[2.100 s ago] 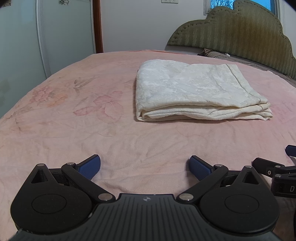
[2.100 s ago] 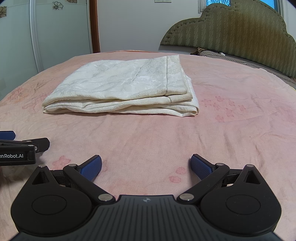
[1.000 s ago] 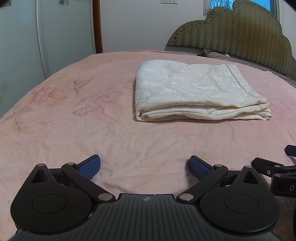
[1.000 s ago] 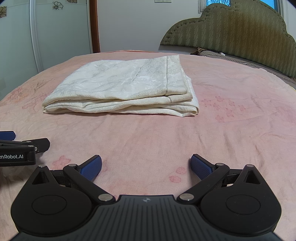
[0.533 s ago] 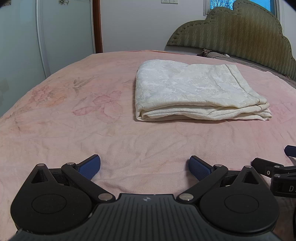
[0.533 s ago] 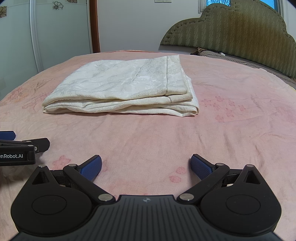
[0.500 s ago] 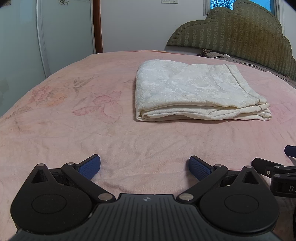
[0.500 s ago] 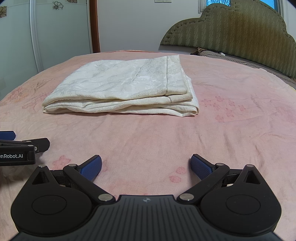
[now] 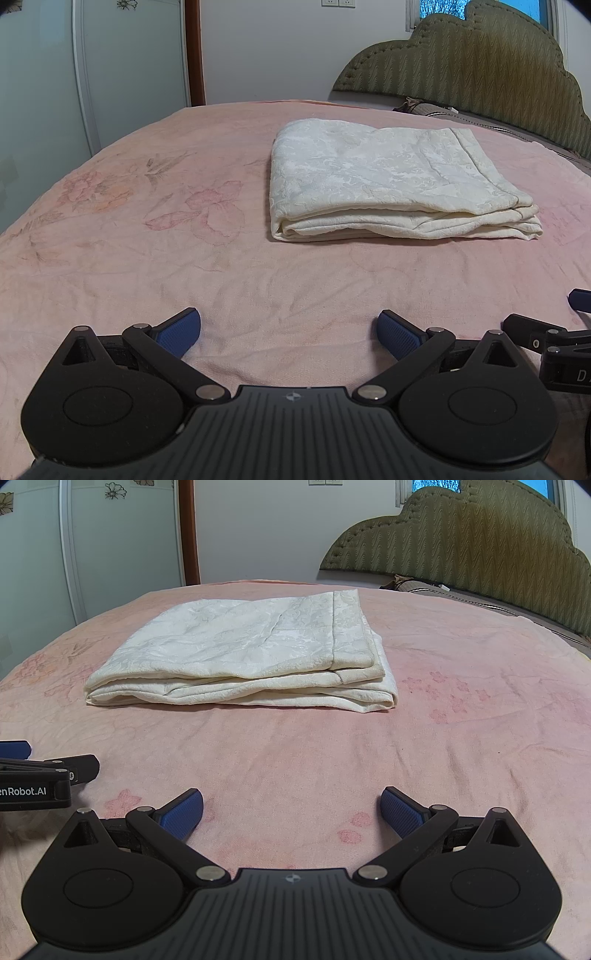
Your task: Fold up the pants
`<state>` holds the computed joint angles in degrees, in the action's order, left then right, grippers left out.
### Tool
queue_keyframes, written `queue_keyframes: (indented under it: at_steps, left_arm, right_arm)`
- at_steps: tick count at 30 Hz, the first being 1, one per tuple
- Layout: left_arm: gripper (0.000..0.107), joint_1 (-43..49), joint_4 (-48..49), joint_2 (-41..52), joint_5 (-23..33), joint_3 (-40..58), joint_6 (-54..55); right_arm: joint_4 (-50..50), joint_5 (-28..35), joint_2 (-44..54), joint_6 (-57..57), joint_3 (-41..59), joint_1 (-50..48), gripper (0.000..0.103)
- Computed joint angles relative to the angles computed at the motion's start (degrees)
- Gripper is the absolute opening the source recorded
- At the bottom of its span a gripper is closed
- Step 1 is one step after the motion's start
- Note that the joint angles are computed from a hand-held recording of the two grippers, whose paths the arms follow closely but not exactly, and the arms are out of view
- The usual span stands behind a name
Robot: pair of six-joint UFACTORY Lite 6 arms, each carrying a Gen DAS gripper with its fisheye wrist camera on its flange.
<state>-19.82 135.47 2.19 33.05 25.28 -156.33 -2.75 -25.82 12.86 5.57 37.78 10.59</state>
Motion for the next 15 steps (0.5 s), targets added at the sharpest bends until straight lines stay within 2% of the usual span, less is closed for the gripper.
queue_keyframes:
  at_steps: [15]
  left_arm:
    - [0.103,0.3,1.2,-0.4,-0.1,-0.4,-0.9]
  right_arm:
    - [0.1,0.0,0.1,-0.1,0.0,0.1,0.103]
